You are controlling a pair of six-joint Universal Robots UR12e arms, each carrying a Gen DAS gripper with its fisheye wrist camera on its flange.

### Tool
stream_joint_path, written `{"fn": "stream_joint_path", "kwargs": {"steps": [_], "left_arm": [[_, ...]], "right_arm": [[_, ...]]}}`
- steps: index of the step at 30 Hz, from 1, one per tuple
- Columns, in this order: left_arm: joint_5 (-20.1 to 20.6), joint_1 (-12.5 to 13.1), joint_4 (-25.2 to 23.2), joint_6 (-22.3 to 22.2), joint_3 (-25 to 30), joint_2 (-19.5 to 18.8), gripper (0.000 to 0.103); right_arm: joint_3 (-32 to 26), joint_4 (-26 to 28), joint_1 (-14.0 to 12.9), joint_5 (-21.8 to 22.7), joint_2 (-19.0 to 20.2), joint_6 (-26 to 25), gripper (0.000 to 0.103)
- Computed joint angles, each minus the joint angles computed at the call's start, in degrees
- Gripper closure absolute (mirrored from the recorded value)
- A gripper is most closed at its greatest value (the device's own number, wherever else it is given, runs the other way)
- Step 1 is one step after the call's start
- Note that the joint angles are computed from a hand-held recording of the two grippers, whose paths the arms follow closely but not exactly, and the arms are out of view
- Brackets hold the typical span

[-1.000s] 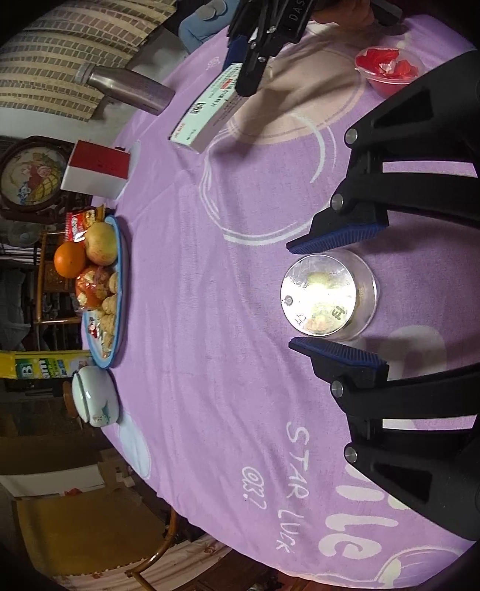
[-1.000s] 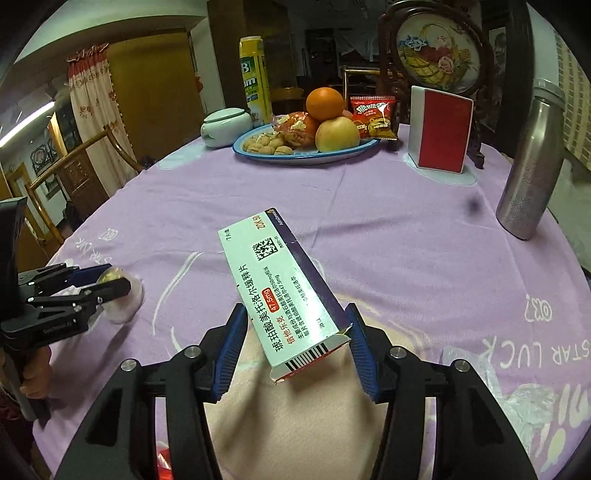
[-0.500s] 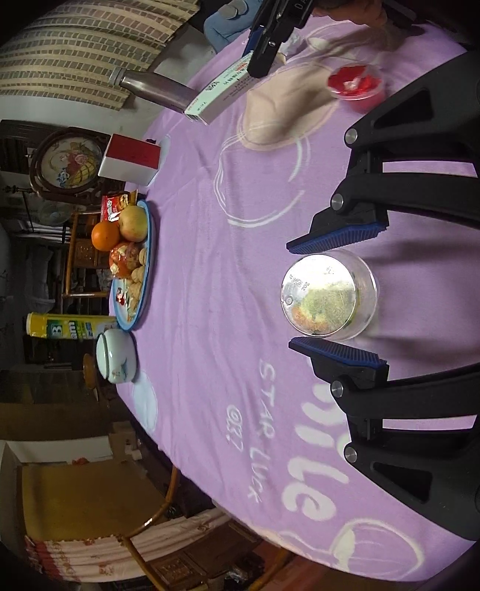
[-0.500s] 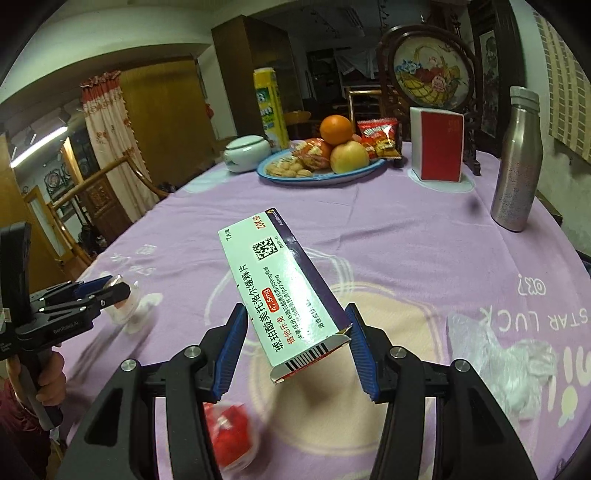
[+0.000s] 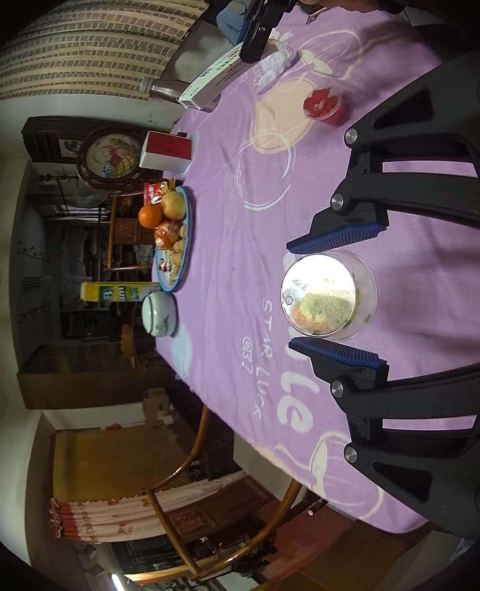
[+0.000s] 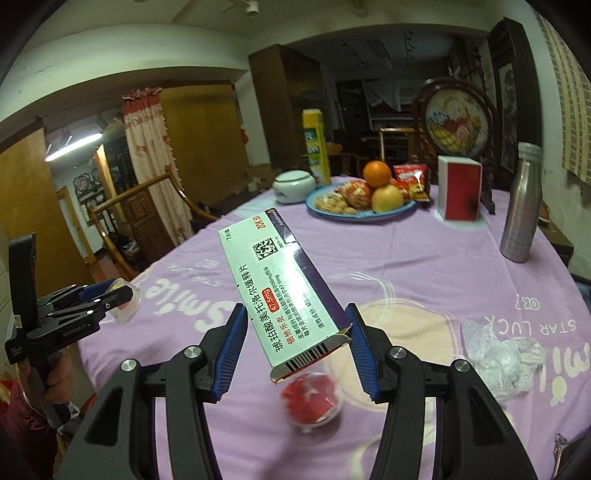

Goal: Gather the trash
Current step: 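Carry the jelly cup and medicine box off the table over the red basket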

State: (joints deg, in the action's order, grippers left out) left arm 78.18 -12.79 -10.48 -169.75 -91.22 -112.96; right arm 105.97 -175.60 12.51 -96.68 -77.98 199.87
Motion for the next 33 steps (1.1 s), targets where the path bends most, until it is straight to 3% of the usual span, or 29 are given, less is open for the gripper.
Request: {"fn": "stream_joint_path", "kwargs": {"steps": [9, 20, 27, 33], "left_arm": [[0.5, 2.7, 5.9, -1.0, -6.4, 4.9, 0.056], [3.7, 8.9, 10.2, -2.2, -15.4, 10.7, 0.056], [4.5, 13.8, 8.8, -4.2, -19.2, 12.0, 0.056], [5.3, 16.5, 4.9, -2.7, -21.1, 11.1, 0.056]], "right_arm": [[-1.0, -2.0, 3.2, 0.5, -0.7, -2.6, 0.049], [-7.2, 0.2, 8.7, 3.9, 2.5, -7.5, 0.049], [-13.2, 5.0, 12.0, 6.9, 6.3, -9.9, 0.049], [-18.1, 9.6, 14.3, 9.8, 9.7, -10.9, 0.049]]}}
